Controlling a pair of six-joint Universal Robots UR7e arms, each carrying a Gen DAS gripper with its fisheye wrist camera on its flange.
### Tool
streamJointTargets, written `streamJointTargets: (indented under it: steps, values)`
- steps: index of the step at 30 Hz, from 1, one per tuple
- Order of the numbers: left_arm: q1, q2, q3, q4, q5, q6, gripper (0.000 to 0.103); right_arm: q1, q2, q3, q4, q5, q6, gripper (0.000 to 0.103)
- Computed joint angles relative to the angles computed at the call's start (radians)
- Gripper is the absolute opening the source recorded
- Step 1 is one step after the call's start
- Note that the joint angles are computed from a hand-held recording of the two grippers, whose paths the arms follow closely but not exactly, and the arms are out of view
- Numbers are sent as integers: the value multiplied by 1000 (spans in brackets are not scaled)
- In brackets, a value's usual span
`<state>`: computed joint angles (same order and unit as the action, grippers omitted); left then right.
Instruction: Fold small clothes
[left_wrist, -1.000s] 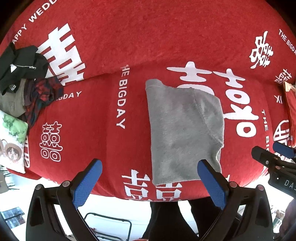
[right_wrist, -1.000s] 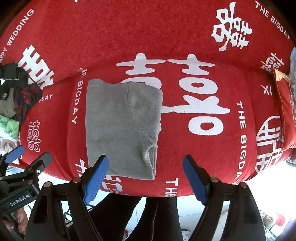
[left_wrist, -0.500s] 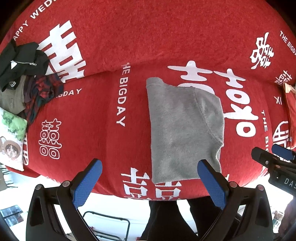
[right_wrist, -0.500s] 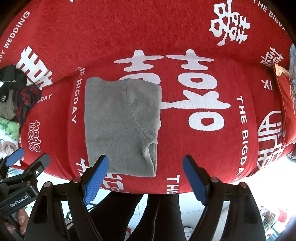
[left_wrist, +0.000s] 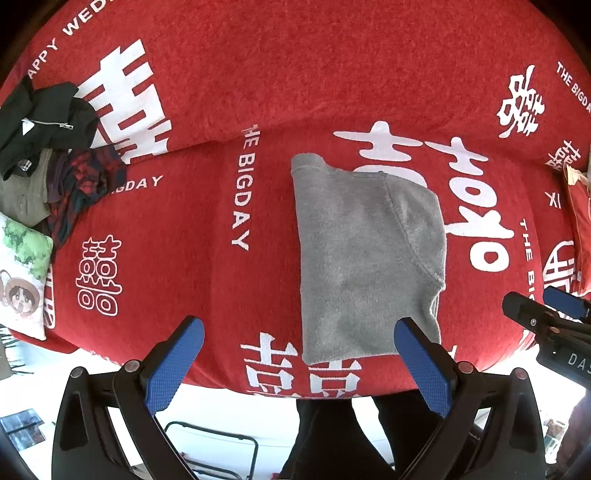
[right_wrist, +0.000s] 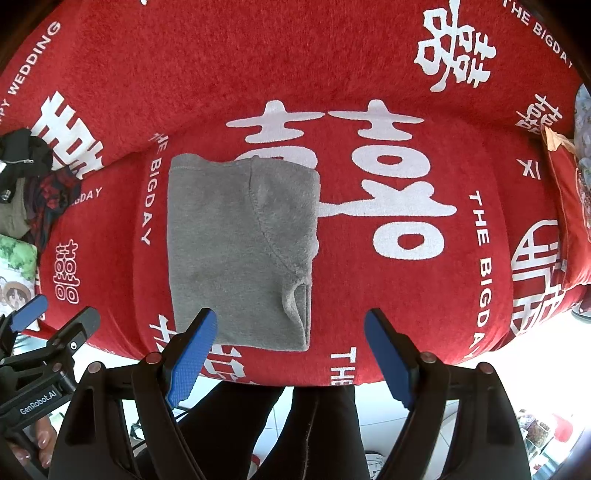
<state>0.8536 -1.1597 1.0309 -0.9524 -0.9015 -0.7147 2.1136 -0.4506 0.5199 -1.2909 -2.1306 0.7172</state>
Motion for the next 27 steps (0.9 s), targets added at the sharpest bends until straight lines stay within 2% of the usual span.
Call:
streamJointTargets:
  steps: [13, 27]
  values:
    - [5, -17, 26, -6, -5, -19, 103, 6, -25, 45, -43, -26, 4, 85]
    - [10, -28, 44, -19, -3, -45, 103, 8, -11, 27, -23, -30, 9, 85]
